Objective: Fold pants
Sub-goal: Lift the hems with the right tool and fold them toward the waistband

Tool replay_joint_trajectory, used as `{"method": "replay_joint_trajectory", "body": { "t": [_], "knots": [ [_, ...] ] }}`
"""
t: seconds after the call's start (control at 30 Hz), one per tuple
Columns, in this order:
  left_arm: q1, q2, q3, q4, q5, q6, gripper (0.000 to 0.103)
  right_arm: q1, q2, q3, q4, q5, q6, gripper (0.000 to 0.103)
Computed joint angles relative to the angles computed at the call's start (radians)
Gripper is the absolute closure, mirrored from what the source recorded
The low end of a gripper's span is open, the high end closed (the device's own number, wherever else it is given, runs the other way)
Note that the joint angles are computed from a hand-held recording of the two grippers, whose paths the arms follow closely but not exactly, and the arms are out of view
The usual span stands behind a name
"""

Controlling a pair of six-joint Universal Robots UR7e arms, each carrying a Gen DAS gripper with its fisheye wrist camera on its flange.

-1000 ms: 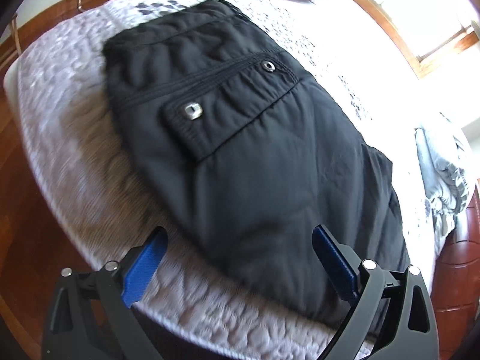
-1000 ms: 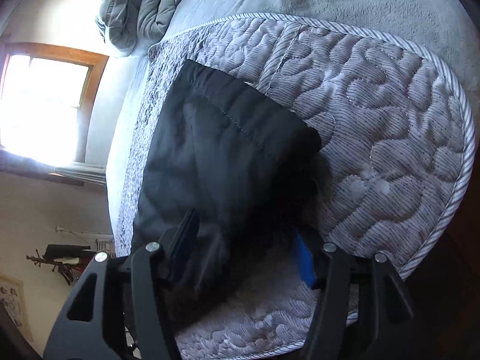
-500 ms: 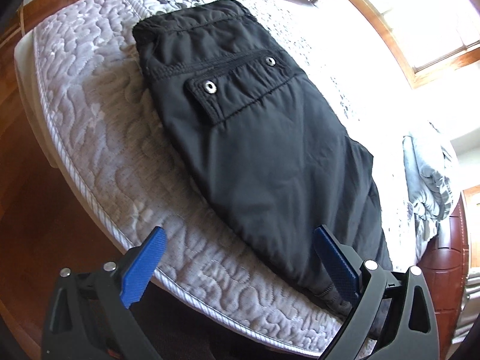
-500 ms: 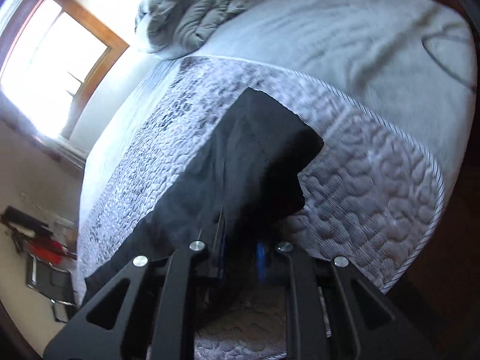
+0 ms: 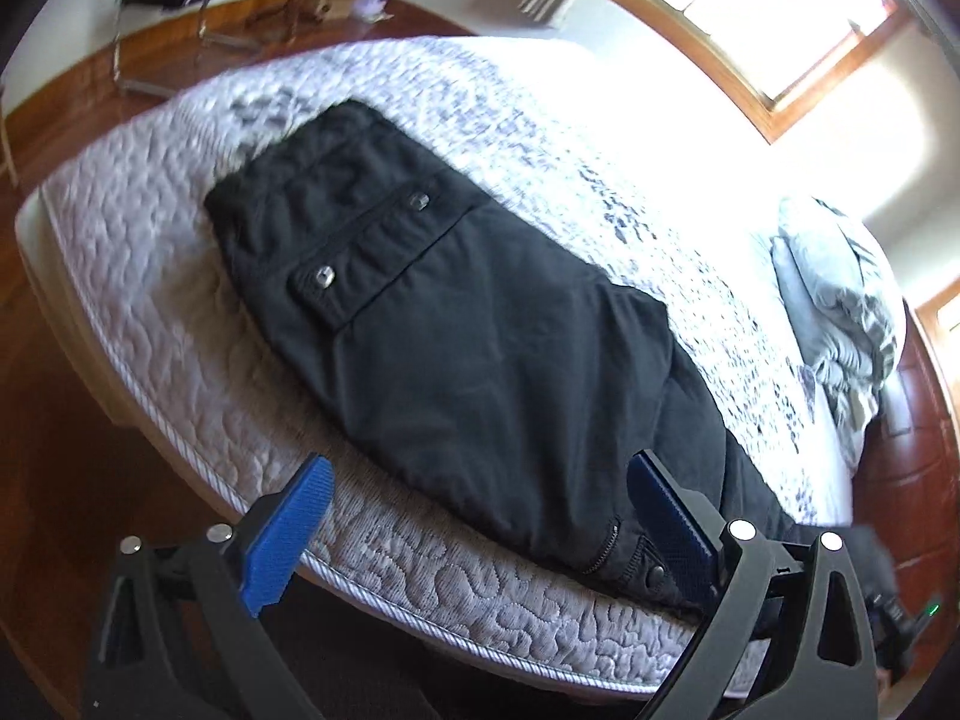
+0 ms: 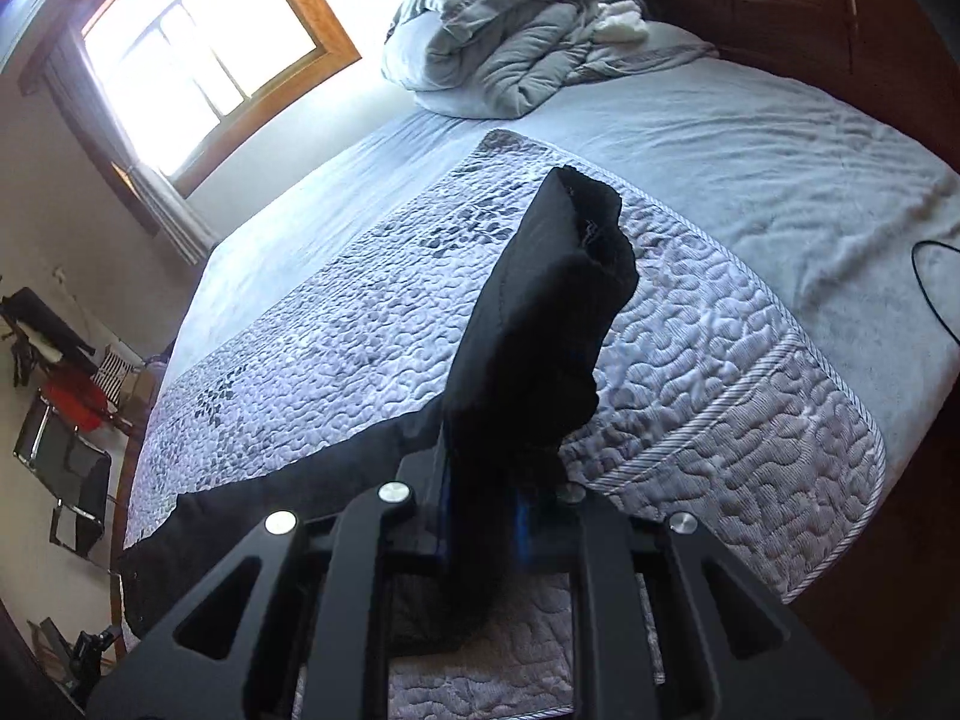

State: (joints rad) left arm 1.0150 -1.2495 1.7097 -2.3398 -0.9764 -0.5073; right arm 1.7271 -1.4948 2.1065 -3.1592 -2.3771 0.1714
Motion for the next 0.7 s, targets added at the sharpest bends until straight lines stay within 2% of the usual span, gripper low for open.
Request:
{"method": "replay_joint_trajectory", "body": {
  "t": [0.1,0.3,0.7],
  "knots": [
    [-0.021,0.007,-0.007,0.006,0.017,0.026,0.004,0.047,0.048,-0.040,0.010,-0.022,-0.044,0.088],
    [-0.040,0.004,-0.012,0.016,0.004,0.034,0.004,0.122,0.155,-0.117,0.042,-0.048,-0.143,0.087],
    [-0.041,-0.019,0.005,0.019,0.010,0.026,0.004,0.189,0.336,-0.217,0.124,-0.068,-0.292,0.087]
  ]
}}
